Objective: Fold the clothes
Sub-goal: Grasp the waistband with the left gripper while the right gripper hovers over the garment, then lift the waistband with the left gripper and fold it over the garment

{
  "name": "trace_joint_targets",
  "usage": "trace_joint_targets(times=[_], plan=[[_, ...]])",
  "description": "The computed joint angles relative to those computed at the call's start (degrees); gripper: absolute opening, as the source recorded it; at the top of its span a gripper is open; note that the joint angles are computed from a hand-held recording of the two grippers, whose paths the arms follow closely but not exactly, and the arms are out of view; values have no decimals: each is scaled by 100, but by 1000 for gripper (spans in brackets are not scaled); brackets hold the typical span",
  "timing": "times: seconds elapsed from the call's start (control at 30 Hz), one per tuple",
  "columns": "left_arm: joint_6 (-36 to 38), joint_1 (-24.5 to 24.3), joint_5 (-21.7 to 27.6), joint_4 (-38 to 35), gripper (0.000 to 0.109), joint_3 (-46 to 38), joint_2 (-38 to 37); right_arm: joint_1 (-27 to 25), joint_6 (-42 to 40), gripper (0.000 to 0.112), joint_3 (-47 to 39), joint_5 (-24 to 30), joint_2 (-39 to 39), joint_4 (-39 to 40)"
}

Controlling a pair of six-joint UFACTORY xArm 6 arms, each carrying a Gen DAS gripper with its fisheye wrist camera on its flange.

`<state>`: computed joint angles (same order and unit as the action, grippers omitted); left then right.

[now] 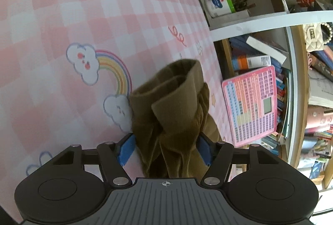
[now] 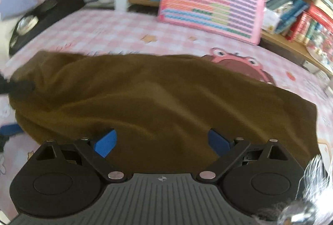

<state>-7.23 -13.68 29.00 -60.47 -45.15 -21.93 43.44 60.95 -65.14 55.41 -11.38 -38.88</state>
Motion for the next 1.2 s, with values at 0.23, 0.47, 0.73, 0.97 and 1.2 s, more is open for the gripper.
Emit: trace_joint_targets(times=[0.23, 0.47, 0.73, 0.97, 1.2], plan=[[13, 82, 61, 37, 37, -259, 325, 255, 170, 94, -154, 209, 295, -218], [592, 109, 107, -183, 20, -241, 255, 114, 304, 93, -380, 101, 355, -490], [926, 281, 413, -398, 34, -246, 365, -466, -149, 93, -1648, 202, 1554, -776], [1268, 377, 570, -894, 43, -235, 388, -404, -72, 95, -1284, 34, 1374, -614], [1280, 280, 371, -1121, 38, -235, 444, 271, 20, 95, -443, 342, 531, -349]])
